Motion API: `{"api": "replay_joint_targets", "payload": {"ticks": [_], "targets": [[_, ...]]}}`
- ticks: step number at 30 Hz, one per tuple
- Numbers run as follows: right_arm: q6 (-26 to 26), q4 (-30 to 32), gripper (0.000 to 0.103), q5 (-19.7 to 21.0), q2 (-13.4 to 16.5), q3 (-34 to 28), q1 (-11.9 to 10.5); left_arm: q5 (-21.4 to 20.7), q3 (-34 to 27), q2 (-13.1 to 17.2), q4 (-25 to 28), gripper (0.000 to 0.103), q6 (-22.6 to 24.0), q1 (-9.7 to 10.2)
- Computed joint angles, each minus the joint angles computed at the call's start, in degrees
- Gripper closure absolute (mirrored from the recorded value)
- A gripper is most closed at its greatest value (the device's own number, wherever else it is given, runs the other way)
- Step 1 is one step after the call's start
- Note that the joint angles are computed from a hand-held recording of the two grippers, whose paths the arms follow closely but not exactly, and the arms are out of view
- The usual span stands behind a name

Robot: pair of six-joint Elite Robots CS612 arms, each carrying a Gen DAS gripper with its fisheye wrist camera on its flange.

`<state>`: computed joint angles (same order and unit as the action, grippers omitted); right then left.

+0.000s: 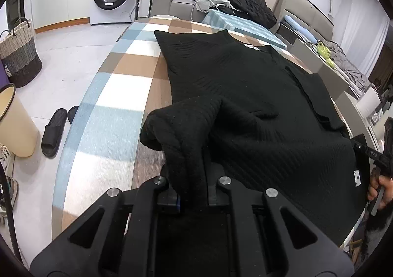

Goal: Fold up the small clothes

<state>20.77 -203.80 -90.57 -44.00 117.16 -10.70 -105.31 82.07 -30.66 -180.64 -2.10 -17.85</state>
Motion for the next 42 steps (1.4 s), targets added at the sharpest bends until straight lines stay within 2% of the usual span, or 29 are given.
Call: {"api": "replay_joint_targets", "payload": {"ticks": [8,10,11,13,15,17,19,22,27,30,31,33,35,36,37,38,40,42], "targets": [[-0.6,-2.68,0.088,1.41,-0.8,3.07,-0.06,0.23,4.05,-2.05,-1.69,0.094,0.6,0.41],[0.3,-3.19,0.084,1.5,-0.87,3.29,-0.25,0.44,4.19,-2.24,-1.62,0.094,-0.01,0.5],[0.81,-3.76,0.083,2.02,-0.93,3.55,-0.43,0.26,4.13,-2.36,-1.18,0.091,-0.54,0.63],[1.54,-6.05,0.069,3.16,-1.29,4.72,-0.84,0.87,4.32,-2.81,0.14,0.086,-0.82,0.71],[1.34,-8.27,0.062,3.45,-1.72,6.16,-1.08,2.1,5.27,-3.39,-0.13,0.077,-0.79,0.82],[0.56,-10.45,0.061,3.91,-2.16,8.08,-1.24,1.65,6.64,-3.91,-1.38,0.061,-0.64,1.21],[-0.1,-11.79,0.061,4.33,-2.23,9.45,-1.29,0.71,7.93,-4.36,-2.38,0.057,-0.07,1.58],[-0.87,-12.62,0.059,5.33,-1.77,10.15,-1.31,0.39,9.33,-4.74,-2.82,0.057,1.33,1.66],[-1.2,-11.84,0.059,5.99,-1.11,9.48,-1.22,2.99,10.27,-4.75,-3.48,0.057,2.03,1.28],[-1.72,-11.46,0.059,5.77,-1.09,9.31,-0.89,2.85,10.82,-4.68,-4.85,0.057,2.21,1.31],[-1.79,-11.48,0.059,5.64,-1.05,9.32,-0.86,2.89,10.95,-4.64,-5.31,0.058,2.27,1.33],[-1.99,-11.5,0.059,5.62,-0.9,9.31,-0.85,3.2,11.26,-4.59,-6.36,0.069,2.36,1.33],[-2.15,-11.63,0.059,5.42,-0.76,9.33,-0.81,3.02,11.27,-4.5,-6.77,0.095,2.26,1.51],[-2.33,-11.61,0.062,5.19,-0.7,9.27,-0.73,1.83,11.02,-4.39,-6.87,0.097,1.81,1.77],[-2.78,-11.42,0.077,4.9,-0.78,9.27,-0.6,1.23,10.9,-4.29,-7.53,0.099,1.24,1.93],[-3.1,-11.66,0.085,4.2,-0.88,9.42,-0.44,0.94,11.11,-4.36,-8.77,0.1,0.73,2.09],[-4.05,-15.13,0.091,3.75,-0.85,10.1,-0.31,0.39,11.73,-4.64,-11.58,0.1,-0.37,2.32],[-4.4,-18.78,0.092,3.82,-1.0,10.79,-0.4,-1.06,12.43,-5.09,-14.77,0.1,-1.44,2.68]]}}
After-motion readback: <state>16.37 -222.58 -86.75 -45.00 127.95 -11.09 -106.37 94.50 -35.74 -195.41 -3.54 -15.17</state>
